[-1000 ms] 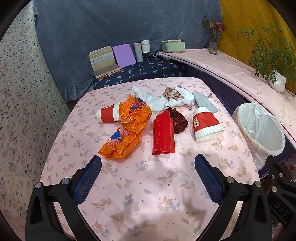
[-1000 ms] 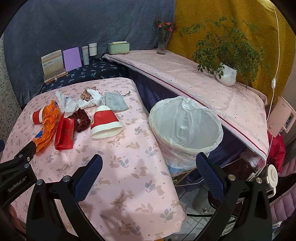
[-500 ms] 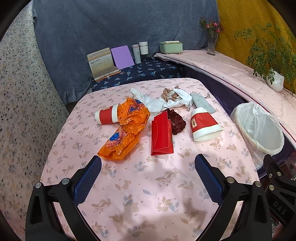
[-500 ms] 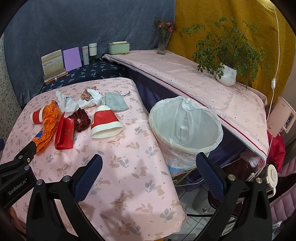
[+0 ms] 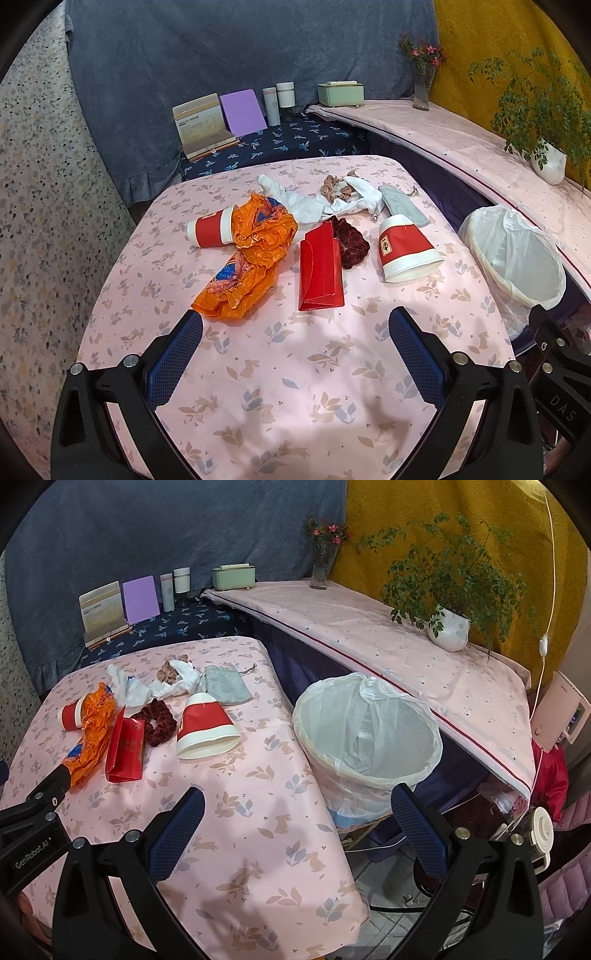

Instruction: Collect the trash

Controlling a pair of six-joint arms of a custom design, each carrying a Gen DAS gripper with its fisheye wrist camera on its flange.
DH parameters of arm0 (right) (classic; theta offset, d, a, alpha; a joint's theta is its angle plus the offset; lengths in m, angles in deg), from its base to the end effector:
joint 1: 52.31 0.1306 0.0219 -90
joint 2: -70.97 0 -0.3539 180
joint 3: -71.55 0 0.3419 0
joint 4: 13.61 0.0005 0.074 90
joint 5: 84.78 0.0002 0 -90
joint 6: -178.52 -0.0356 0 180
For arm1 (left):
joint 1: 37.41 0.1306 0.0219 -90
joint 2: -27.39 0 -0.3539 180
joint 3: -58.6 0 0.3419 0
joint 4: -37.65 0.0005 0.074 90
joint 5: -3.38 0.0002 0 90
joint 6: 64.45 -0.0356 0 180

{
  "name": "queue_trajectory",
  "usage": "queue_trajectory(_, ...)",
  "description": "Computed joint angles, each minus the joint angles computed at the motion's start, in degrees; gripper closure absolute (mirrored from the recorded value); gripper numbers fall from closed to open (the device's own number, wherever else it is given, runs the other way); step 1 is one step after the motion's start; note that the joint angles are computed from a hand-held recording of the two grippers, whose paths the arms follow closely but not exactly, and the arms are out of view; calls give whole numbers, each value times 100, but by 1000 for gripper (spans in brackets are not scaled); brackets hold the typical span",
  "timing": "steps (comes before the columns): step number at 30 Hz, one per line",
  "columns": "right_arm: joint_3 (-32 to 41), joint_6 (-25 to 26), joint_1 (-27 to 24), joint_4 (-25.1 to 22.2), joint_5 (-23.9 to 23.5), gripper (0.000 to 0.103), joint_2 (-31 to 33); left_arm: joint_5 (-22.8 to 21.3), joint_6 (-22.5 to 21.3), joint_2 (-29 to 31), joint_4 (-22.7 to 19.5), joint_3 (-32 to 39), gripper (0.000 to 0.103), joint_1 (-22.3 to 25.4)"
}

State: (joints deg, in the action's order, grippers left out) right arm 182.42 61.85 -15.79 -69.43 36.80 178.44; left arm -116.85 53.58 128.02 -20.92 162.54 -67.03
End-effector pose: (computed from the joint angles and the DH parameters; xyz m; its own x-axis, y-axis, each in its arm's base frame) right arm 0.4397 0.3018 0.4057 -0.6815 -0.0288 -0.7313 0.0622 0.9933 -0.0971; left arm 0.4329 -0.2261 0.4120 -0.7140 -0.0611 -0.6974 -0.1789 0.9790 0.0974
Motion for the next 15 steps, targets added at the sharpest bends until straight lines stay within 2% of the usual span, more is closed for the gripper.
queue_trajectory(10, 78, -14, -50, 45, 37, 7, 112, -3, -32, -80, 404, -286, 7, 236)
queue_trajectory(15, 274, -1, -86, 97, -123, 7, 340, 287, -102, -40, 420, -382, 7, 535)
